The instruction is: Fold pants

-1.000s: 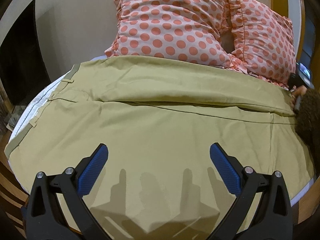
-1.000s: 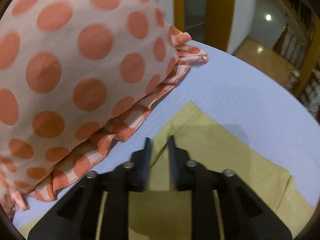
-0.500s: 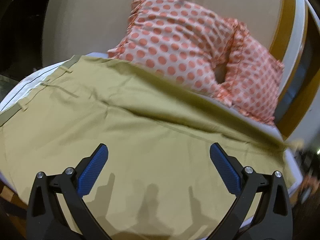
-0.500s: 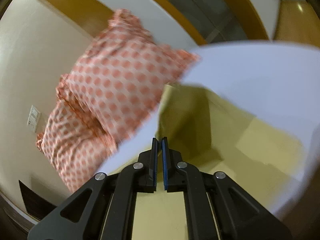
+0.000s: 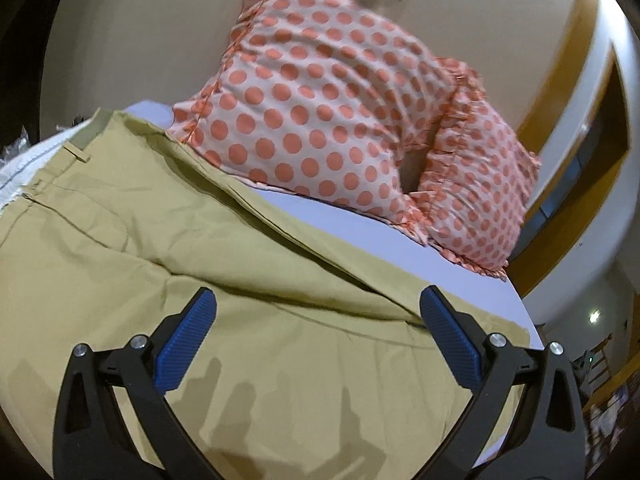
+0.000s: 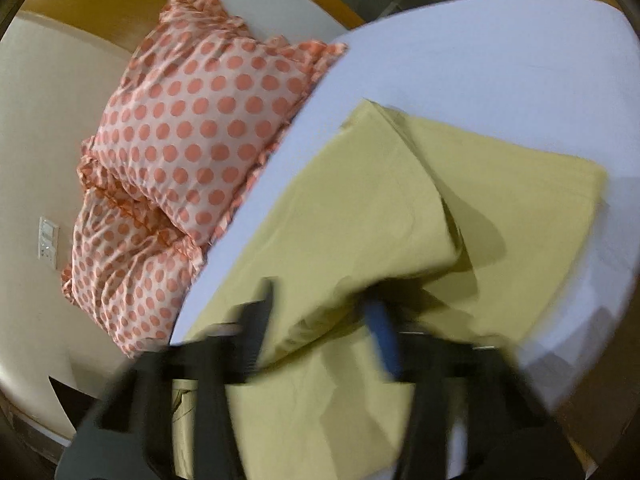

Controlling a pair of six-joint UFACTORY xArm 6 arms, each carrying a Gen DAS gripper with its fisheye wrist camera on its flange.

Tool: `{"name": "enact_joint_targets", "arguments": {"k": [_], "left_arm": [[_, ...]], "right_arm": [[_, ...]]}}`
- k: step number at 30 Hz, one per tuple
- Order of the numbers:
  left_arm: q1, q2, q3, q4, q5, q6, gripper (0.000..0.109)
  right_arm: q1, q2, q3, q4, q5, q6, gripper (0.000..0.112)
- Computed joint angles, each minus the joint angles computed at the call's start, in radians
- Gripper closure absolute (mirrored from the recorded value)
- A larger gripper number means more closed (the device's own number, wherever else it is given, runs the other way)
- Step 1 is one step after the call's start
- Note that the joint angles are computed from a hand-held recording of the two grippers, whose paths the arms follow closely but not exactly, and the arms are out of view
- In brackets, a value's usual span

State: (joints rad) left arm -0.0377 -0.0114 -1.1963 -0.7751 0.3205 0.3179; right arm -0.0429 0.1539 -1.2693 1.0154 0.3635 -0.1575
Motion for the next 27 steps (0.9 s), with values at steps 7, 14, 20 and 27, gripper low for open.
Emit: {"name": "enact_joint_targets", "arguments": {"k": [7, 14, 20, 27], "left_arm": [[0.08, 0.291, -0.348, 0.166, 0.197, -0.254, 0.008], [0.114, 0.509, -0.626, 0.244, 0.298, -0.427, 0.017], [0.152, 0.603, -0.745, 0.137, 0.376, -0.447, 0.106], [0.09, 0.028, -0.045, -0.001, 0.067, -0.106, 0.104]], "right_arm": [[-0.016, -0.05, -0.003, 0.548, -0.049, -0.514, 0.11], [-0.029, -0.083, 0.029, 0.619, -0.028, -0.579, 0.11], [-0.027, -0.068, 0.008, 0.677, -0.025, -0.613, 0.11], [-0.045, -0.17, 0.066, 0.73, -0.067, -0.695, 0.11]]}}
